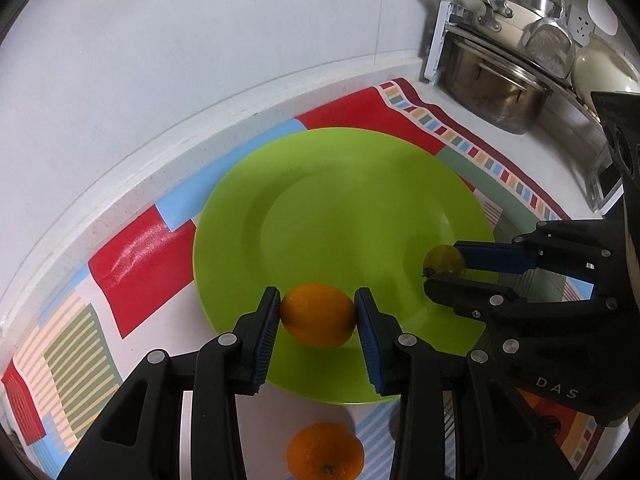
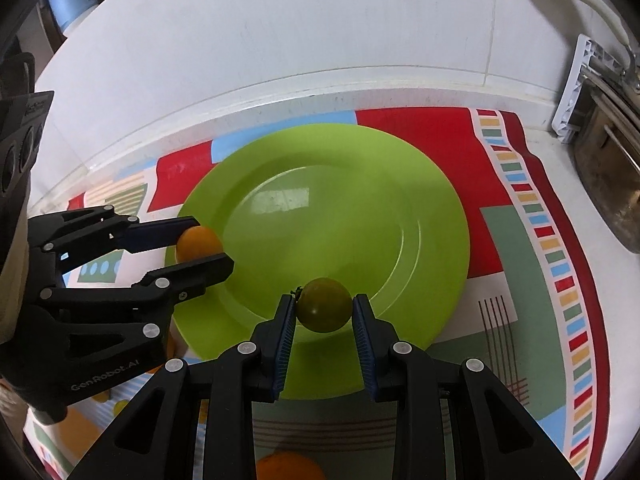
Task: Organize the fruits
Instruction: 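Carry both fruits over the green plate and open both tools, then withdraw both tools from the plate toward the remaining fruits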
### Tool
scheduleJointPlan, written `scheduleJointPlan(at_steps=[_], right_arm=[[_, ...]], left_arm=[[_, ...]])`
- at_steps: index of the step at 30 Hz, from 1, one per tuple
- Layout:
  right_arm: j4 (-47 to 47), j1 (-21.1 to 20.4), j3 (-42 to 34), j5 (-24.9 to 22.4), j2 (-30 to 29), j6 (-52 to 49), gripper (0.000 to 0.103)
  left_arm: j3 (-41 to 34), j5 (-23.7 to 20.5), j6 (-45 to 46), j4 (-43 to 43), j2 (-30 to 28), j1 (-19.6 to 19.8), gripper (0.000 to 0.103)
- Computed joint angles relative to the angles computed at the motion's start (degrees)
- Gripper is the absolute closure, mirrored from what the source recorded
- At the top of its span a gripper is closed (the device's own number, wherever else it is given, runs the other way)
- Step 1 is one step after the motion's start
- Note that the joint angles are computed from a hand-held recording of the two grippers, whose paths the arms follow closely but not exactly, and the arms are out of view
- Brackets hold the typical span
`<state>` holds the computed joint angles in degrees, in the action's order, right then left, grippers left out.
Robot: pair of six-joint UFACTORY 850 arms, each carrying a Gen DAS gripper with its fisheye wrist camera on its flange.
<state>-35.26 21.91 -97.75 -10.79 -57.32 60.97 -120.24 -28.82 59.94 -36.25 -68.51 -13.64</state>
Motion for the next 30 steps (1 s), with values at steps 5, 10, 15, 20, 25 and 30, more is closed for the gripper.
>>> scheduleJointPlan(at_steps=[5, 10, 15, 20, 25, 30], right_arm=[[-6.75, 0.32, 0.53, -0.25, 0.47, 6.69, 0.072], [-21.49, 1.11, 3.86, -0.18, 3.10, 21.68, 0.072], [-41.35, 2.28, 9.08, -0.30, 7.35, 42.48, 0.072], [-58.94, 3.97, 14.43, -2.13, 11.99, 60.33, 0.070], [-69.95, 5.86, 19.72, -5.57, 16.29, 71.69, 0.061], [-74.48, 7.55, 24.14, -8.75, 19.73, 77.24, 0.054]], left_arm=[[2.39, 1.43, 2.90, -2.73, 1.76, 0.18, 0.055], [8.82, 5.11, 7.86, -7.96, 6.34, 0.76, 0.050], [17.84, 8.98, 20.84, -20.99, 12.72, 1.46, 0.045], [26.72, 9.42, 38.78, -39.30, 19.15, 2.33, 0.037], [34.29, 8.12, 53.93, -54.18, 24.54, 3.10, 0.032], [41.01, 6.53, 65.73, -65.50, 28.80, 3.58, 0.027]])
